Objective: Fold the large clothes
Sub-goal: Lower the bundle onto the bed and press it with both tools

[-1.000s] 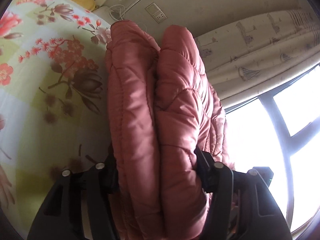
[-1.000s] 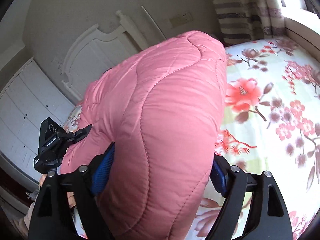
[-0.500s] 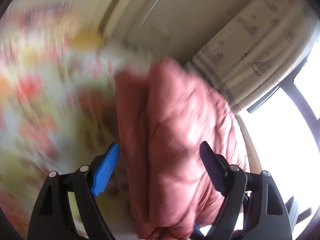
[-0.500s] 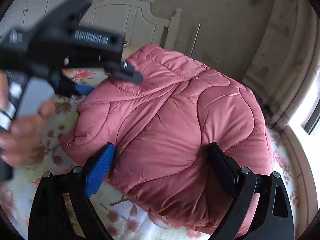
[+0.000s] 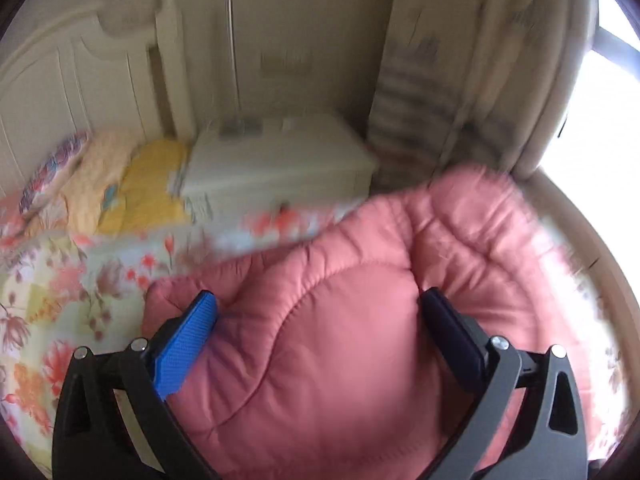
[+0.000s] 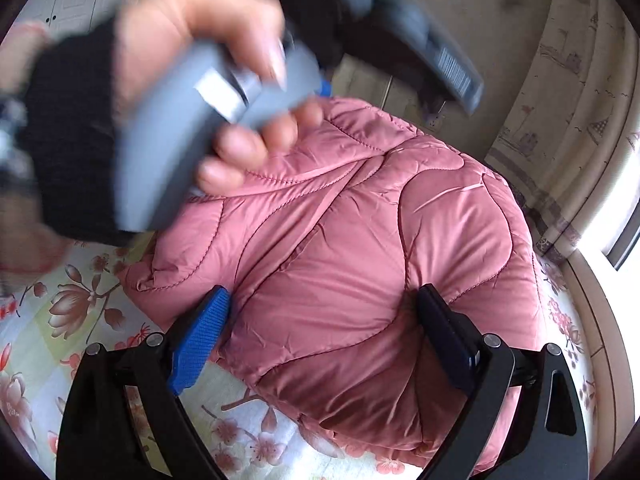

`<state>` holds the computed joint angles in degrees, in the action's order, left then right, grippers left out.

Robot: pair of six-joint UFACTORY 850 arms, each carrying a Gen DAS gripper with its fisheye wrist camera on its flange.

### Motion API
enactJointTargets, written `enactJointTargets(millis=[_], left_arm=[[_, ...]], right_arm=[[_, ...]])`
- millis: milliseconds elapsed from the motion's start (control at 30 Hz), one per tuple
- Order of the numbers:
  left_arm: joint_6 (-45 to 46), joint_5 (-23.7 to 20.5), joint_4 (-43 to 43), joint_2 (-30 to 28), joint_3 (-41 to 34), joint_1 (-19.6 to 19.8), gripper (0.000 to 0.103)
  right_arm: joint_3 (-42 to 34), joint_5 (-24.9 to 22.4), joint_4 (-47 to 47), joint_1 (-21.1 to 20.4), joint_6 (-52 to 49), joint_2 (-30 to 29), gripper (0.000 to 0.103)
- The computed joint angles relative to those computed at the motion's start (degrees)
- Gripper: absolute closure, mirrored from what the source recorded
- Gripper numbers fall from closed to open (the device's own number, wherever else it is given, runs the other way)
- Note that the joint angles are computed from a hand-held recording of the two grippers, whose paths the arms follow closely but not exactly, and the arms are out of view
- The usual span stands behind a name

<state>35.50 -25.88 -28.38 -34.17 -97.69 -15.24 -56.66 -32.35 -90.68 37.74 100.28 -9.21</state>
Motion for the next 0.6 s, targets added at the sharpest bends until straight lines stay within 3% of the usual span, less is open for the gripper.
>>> enactJointTargets(millis=[67, 100, 233, 300, 367, 533, 600], left_arm=[[-0.44, -8.38, -7.34, -4.56, -5.54, 2.68, 0.002], [0.93, -9.5, -10.04, -5.16, -6.05, 3.41, 0.002], [1.53, -6.58, -6.55, -4.35, -4.67, 2.53, 0.002], [2.13, -6.95, -7.51, -4.94, -5.14, 2.89, 0.002], [3.2, -7.15, -8.79, -5.03, -5.1, 3.08, 0.002], [4.8, -6.41, -10.24, -4.16, -4.04, 3.22, 0.002], [5.07, -6.26, -10.45, -4.0, -3.81, 3.22, 0.002]], right_arm=[[0.3, -0.43, -1.2, 0.68, -0.3, -0.05, 0.011], [0.1, -1.59, -0.9, 1.21, -1.2, -0.47, 0.011], [0.46, 0.28, -1.08, 1.02, -0.96, 0.39, 0.011], [1.5, 2.38, -2.11, 0.72, 0.45, 2.6, 0.021], [3.95, 5.1, -7.74, -0.27, 8.51, 6.49, 0.028], [7.55, -2.43, -12.85, -1.72, 21.7, 11.35, 0.03], [7.47, -1.84, -11.07, -3.39, 22.44, 11.23, 0.03]])
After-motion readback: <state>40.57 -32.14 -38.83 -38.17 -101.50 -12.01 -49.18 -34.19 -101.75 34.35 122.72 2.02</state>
